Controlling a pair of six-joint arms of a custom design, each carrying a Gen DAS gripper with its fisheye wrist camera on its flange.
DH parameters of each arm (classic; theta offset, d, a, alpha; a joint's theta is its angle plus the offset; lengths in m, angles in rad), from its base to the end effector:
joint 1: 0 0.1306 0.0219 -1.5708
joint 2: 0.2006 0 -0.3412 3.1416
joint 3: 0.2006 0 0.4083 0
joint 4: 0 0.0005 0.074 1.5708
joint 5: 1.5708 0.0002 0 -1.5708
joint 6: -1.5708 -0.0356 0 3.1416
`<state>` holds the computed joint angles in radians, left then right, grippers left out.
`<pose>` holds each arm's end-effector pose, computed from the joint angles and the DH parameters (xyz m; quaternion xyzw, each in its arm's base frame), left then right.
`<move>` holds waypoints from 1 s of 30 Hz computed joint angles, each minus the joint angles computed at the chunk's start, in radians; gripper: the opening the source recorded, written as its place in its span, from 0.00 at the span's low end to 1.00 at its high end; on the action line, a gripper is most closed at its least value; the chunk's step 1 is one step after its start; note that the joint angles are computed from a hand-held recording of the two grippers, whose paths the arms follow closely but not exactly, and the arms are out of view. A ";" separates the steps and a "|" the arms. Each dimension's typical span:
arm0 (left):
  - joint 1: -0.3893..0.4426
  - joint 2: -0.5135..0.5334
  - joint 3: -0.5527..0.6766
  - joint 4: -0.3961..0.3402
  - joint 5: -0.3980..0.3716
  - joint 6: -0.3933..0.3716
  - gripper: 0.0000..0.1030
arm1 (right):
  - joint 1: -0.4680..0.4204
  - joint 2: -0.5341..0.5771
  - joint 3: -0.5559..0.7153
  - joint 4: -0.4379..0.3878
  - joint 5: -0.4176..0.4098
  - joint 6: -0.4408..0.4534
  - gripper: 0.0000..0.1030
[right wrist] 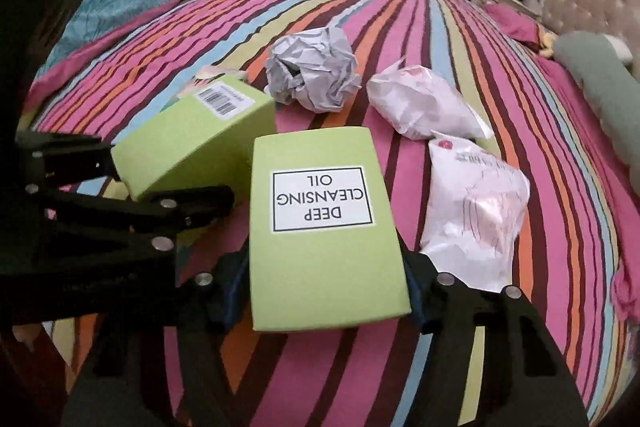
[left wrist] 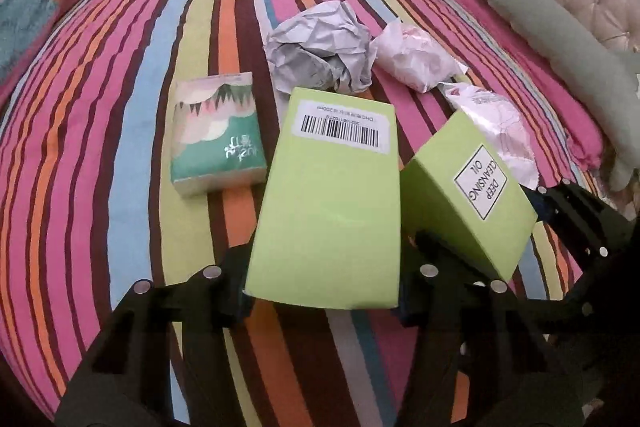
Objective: Collect trash
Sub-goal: 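Grasp the barcoded green box with the left tool while the right tool grasps the DEEP CLEANING OIL box, then carry both green boxes down over the white wastebasket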
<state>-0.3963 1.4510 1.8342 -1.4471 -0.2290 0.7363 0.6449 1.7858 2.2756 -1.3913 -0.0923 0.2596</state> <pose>0.4464 -0.1786 0.5282 -0.1909 0.9430 -0.0403 0.2696 0.4680 0.3555 0.5489 -0.4259 0.8420 0.1056 0.3137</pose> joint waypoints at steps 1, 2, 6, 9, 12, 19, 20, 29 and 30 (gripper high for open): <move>-0.006 -0.013 -0.012 0.004 -0.012 0.008 0.49 | -0.001 -0.014 -0.018 0.011 -0.006 -0.011 0.56; -0.010 -0.024 -0.024 0.009 -0.018 0.013 0.49 | -0.004 -0.030 -0.036 0.019 -0.017 -0.026 0.56; -0.046 -0.102 -0.095 0.048 -0.054 0.050 0.49 | -0.016 -0.101 -0.119 0.048 -0.055 -0.103 0.56; -0.079 -0.161 -0.149 0.060 -0.084 0.090 0.49 | -0.026 -0.172 -0.209 0.084 -0.071 -0.164 0.56; -0.114 -0.207 -0.190 0.069 -0.094 0.143 0.49 | -0.042 -0.225 -0.273 0.096 -0.102 -0.241 0.56; -0.249 -0.330 -0.298 0.021 -0.174 0.277 0.49 | -0.065 -0.401 -0.463 0.147 -0.155 -0.371 0.56; -0.263 -0.346 -0.312 0.016 -0.180 0.293 0.49 | -0.065 -0.430 -0.494 0.154 -0.161 -0.389 0.56; -0.472 -0.416 -0.342 -0.092 -0.304 0.471 0.49 | -0.030 -0.586 -0.637 0.154 -0.186 -0.484 0.56; -0.505 -0.412 -0.336 -0.113 -0.322 0.494 0.49 | -0.025 -0.602 -0.653 0.152 -0.185 -0.484 0.56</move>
<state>-0.9009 1.0394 1.4986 -1.5601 -0.5514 1.2298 0.6199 1.1834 1.6230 -1.2395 -0.2769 -0.2248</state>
